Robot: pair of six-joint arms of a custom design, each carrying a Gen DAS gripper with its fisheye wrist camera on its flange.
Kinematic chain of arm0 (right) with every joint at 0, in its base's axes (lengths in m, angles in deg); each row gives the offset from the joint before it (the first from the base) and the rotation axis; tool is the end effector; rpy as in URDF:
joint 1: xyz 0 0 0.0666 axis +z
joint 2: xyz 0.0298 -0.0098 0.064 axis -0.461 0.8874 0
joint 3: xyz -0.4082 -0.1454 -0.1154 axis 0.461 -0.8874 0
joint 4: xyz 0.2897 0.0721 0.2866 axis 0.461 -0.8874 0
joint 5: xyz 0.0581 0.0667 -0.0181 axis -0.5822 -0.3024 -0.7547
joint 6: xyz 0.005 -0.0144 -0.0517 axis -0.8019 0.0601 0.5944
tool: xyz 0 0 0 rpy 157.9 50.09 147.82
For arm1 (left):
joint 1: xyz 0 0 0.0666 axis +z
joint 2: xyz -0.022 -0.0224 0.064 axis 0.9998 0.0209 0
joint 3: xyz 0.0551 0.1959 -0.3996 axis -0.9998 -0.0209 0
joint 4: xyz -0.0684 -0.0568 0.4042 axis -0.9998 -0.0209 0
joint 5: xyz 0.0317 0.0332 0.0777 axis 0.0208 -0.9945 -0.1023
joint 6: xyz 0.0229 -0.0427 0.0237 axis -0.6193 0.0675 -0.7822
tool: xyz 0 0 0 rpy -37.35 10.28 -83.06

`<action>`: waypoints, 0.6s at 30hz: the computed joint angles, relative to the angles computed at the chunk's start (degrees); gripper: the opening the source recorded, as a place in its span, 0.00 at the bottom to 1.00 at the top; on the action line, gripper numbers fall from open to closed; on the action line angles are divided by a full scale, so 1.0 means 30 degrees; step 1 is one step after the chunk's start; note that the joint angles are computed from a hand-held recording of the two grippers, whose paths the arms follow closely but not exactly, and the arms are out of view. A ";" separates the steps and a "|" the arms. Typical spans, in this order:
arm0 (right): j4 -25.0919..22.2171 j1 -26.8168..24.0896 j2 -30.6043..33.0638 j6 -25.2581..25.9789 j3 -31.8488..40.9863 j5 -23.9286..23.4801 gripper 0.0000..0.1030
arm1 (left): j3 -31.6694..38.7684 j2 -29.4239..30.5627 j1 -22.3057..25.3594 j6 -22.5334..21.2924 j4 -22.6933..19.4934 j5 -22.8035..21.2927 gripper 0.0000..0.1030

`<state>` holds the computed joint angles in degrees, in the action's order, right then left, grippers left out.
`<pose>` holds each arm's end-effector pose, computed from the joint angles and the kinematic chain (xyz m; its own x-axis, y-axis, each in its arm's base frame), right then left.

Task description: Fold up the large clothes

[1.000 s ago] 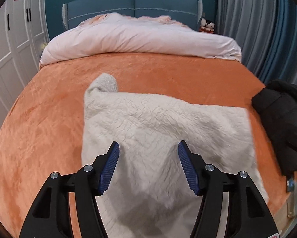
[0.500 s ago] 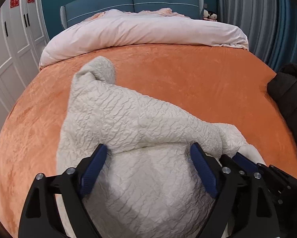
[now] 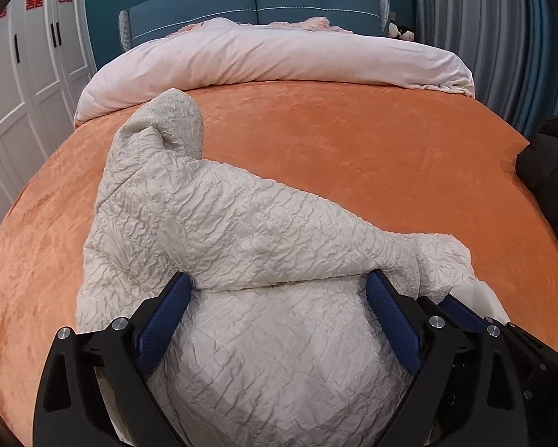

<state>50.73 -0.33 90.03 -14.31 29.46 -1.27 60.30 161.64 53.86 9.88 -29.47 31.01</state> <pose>0.3327 0.1538 0.3652 -0.5755 0.5152 -0.6351 0.4259 0.8518 0.3050 0.4458 -0.3067 0.3578 -0.6191 0.3758 -0.6895 0.4698 0.8808 0.0583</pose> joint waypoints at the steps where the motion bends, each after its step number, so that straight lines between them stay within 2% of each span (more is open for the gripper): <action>1: 0.0117 0.0055 0.0018 -0.0031 -0.0054 0.0127 0.18 | -0.0042 0.0023 0.0006 0.0015 0.0127 -0.0007 0.91; 8: 0.0787 0.0084 0.0064 -0.0083 -0.0276 0.0307 0.18 | -0.0057 0.0170 -0.0078 0.0000 0.0297 -0.0266 0.91; 10: 0.1027 0.0114 -0.0242 -0.0106 -0.0394 0.0182 0.19 | -0.0095 -0.0136 0.0067 -0.0084 0.0090 0.0251 0.91; 11: 0.1168 -0.0056 -0.0751 -0.0164 -0.0554 -0.0457 0.19 | -0.0186 -0.0612 0.0316 -0.0168 -0.0293 0.1024 0.91; 13: -0.0208 -0.0076 -0.1684 -0.0609 -0.0195 -0.1078 0.23 | -0.0648 -0.2169 0.1081 -0.0148 -0.1559 0.2390 0.91; 14: -0.1545 0.0554 -0.2697 -0.1370 0.0047 -0.0598 0.28 | -0.1226 -0.3445 0.1711 -0.0438 -0.2159 0.3496 0.91; 16: -0.3578 0.2260 -0.4408 -0.2446 0.0231 0.1085 0.56 | -0.2395 -0.5488 0.2830 -0.1542 -0.2856 0.5349 0.94; 18: -0.6501 0.4946 -0.6069 -0.4677 0.0271 0.2778 0.63 | -0.3833 -0.7645 0.4141 -0.3392 -0.4041 0.6660 0.95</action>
